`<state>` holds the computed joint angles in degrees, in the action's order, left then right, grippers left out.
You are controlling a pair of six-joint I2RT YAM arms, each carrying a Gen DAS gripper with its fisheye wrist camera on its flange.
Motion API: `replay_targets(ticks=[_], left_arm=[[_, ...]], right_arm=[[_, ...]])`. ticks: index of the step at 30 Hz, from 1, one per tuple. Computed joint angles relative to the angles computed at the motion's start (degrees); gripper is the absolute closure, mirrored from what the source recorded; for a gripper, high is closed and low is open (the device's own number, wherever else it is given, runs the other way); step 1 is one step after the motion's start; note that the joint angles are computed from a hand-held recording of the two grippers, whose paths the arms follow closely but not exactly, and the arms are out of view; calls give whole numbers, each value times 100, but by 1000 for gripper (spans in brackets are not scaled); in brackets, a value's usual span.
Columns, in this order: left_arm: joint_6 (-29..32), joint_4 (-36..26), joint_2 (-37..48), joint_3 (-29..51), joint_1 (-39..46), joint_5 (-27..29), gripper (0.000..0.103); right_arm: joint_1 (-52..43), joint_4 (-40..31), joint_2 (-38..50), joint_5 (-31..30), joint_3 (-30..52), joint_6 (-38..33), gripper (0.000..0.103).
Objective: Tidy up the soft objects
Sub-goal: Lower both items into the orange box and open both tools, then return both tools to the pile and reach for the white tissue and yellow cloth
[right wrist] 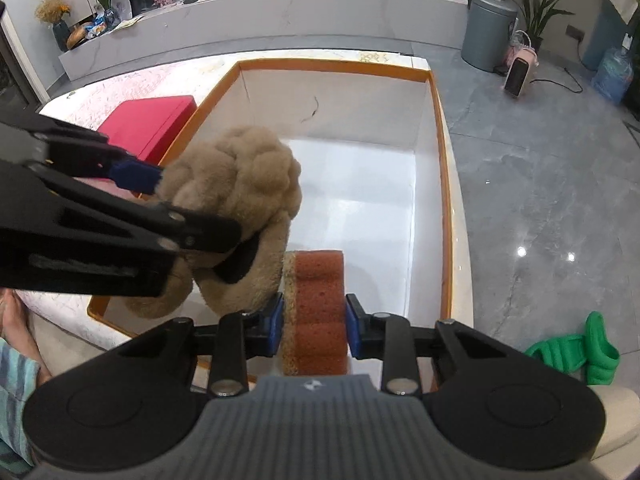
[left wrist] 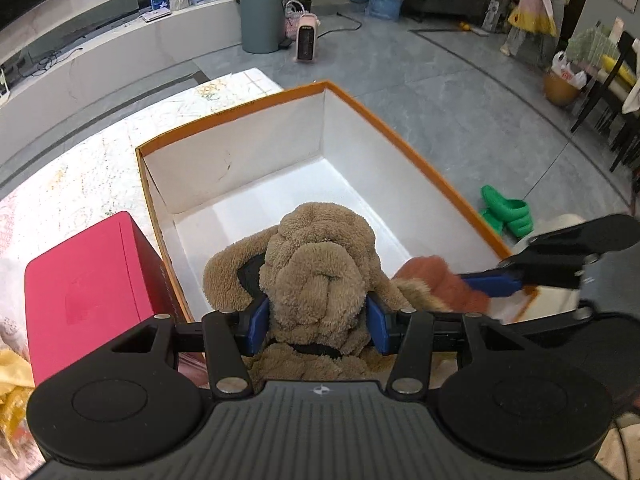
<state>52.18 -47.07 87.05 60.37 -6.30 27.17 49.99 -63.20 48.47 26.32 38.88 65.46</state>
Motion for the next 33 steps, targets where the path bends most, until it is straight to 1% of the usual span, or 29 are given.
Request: replay_targets(ticks=[1,3,5,7,9,10,11,14,18,20,28,33], left_arm=[[-36,56,22,-25,-52,-78,45],[-30,128,58,-80,-114,-195,43],[-37,257,55,-165,-141,-273,38],[-83,396,40,-239,-106,-273,38],[-57,435,25,-243,2,-148,32],[-66,444,36,-216,44,-99,26],[-48,392,30,-172,110,-40,25],[85,110,42,45,301,135,23],[410,-389,49,362,602,316,23],[570,-556,39,464,771,426,23],[1455,-1422,230,1090,1677,912,23],[2015,-2025,635,1762,2321,1212,23]], right_arm=[[-117,36,-24,-32,-14,-130,72],[-74,-12,99,33,26,-162,71],[37,-119,284,117,121,-158,68],[165,-262,458,210,245,-148,64],[262,-435,670,344,408,-161,61],[287,-494,764,396,474,-179,58],[278,-552,843,440,544,-231,56],[272,-634,1019,484,704,-280,54],[274,-716,1213,476,941,-298,52],[358,-788,1383,515,1110,-266,46],[754,-1199,2184,779,2030,-69,43],[1001,-1338,2727,920,2651,13,41]])
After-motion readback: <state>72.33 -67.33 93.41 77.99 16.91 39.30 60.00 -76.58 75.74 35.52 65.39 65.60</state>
